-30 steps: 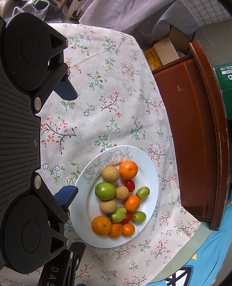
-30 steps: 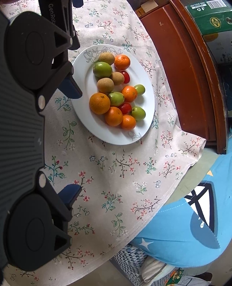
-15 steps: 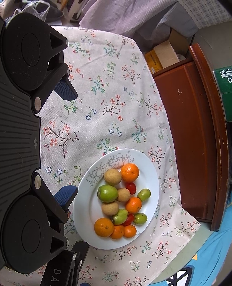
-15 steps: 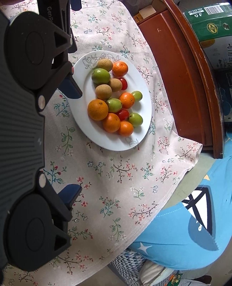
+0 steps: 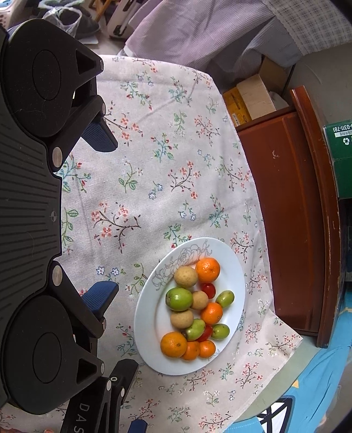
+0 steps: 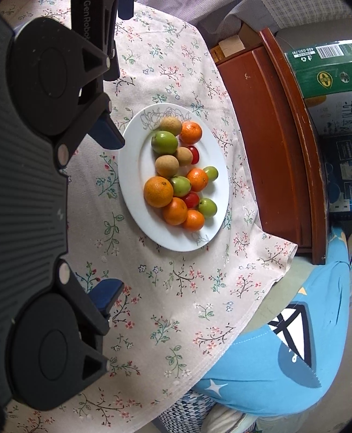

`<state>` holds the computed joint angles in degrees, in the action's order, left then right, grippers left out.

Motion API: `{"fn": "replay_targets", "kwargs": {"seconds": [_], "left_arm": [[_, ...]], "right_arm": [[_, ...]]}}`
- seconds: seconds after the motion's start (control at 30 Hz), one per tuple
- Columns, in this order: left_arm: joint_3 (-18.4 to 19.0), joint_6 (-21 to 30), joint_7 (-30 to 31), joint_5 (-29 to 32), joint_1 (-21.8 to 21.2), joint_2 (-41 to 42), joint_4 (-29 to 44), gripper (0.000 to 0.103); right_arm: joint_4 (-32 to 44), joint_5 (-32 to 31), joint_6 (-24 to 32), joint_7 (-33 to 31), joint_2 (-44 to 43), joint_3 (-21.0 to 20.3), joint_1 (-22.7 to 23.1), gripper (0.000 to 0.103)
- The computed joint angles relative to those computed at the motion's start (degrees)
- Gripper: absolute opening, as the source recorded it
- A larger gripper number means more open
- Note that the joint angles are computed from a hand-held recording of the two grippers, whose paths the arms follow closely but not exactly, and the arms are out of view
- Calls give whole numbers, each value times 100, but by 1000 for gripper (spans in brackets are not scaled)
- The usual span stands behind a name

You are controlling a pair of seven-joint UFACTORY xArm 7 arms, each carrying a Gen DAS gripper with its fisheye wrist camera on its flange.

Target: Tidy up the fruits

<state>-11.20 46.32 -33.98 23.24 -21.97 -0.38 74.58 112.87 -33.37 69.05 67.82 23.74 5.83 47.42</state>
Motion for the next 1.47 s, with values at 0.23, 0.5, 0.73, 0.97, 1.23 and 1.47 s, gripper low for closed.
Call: {"fn": "replay_targets", "kwargs": {"seconds": [0.23, 0.5, 0.73, 0.97, 1.23, 1.47], "left_arm": [[-16, -113, 131, -275, 116, -499, -541, 102], [-77, -250, 281, -446, 308, -910, -848, 102], [-99, -292, 280, -663, 471, -1102, -978, 102], [-135, -264, 207, -649, 561, -1128, -1001, 102], [-163, -192, 138, -582, 551, -1026, -945, 102], [-171, -107, 22, -426, 526, -926, -893, 102]], "right_arm": [[-523, -35, -105, 307, -185, 158, 123, 101], [-715, -143, -151, 678, -167, 272, 353, 101], [-516, -612, -255, 450, 117, 128, 590, 102], [-605, -1066, -766, 625, 250, -36, 635, 102], [-538, -1110, -1186, 426, 391, -142, 595, 103], [-615, -1110, -1259, 441, 349, -161, 596, 103]]}}
